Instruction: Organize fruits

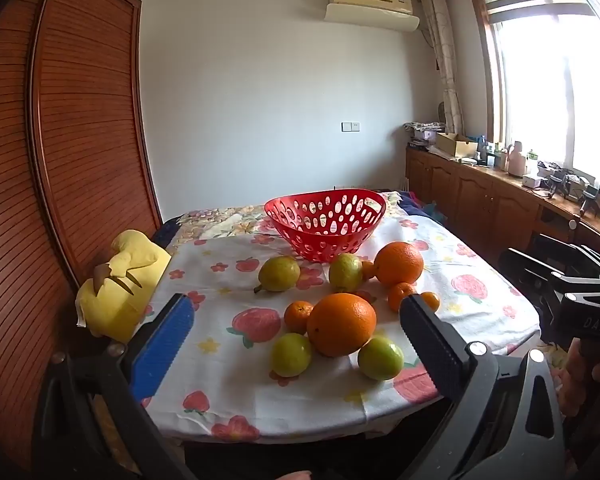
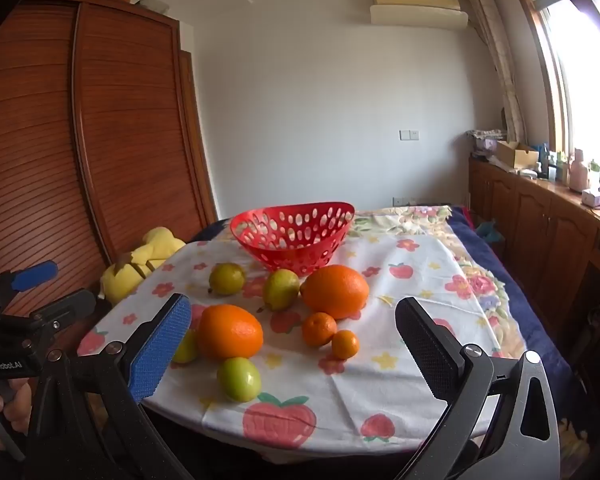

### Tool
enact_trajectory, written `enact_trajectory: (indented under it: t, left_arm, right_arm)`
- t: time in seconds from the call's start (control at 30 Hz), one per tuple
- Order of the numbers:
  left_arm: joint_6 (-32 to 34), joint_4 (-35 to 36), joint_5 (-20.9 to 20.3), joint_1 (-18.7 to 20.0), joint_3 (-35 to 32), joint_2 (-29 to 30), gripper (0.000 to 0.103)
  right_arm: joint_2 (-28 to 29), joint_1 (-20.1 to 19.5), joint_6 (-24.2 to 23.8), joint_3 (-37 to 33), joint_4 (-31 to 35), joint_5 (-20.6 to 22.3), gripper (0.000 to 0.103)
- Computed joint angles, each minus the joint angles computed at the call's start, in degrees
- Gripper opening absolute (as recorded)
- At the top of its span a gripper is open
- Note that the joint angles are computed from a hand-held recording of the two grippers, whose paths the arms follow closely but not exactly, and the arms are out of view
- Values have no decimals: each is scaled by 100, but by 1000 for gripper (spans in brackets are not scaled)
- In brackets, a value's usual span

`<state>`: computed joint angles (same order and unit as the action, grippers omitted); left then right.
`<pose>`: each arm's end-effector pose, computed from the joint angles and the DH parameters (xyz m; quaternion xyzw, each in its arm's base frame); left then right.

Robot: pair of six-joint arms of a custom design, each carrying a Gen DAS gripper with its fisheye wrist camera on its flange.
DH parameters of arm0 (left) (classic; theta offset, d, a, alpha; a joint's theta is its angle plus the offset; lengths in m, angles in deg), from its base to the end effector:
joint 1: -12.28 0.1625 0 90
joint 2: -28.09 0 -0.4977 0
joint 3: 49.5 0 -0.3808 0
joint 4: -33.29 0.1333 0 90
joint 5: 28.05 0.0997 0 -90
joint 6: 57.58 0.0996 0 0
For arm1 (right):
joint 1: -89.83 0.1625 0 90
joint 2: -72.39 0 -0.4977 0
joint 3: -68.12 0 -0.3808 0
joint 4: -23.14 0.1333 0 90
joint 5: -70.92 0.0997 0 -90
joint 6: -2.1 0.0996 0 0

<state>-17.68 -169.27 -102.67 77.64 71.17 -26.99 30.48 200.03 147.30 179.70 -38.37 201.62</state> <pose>-0.0968 -0.5942 0.2312 0.4402 0.7970 -0.3751 0.1741 0.2586 -0.5050 0.0285 0.1251 -0.7336 0.5758 0.3387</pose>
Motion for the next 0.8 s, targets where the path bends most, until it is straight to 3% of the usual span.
enact_trajectory:
  t: [0.8]
  left_arm:
    - [1, -74, 35, 8, 22, -36, 103]
  right_arm:
    - [9, 43, -70, 18, -55, 76, 103]
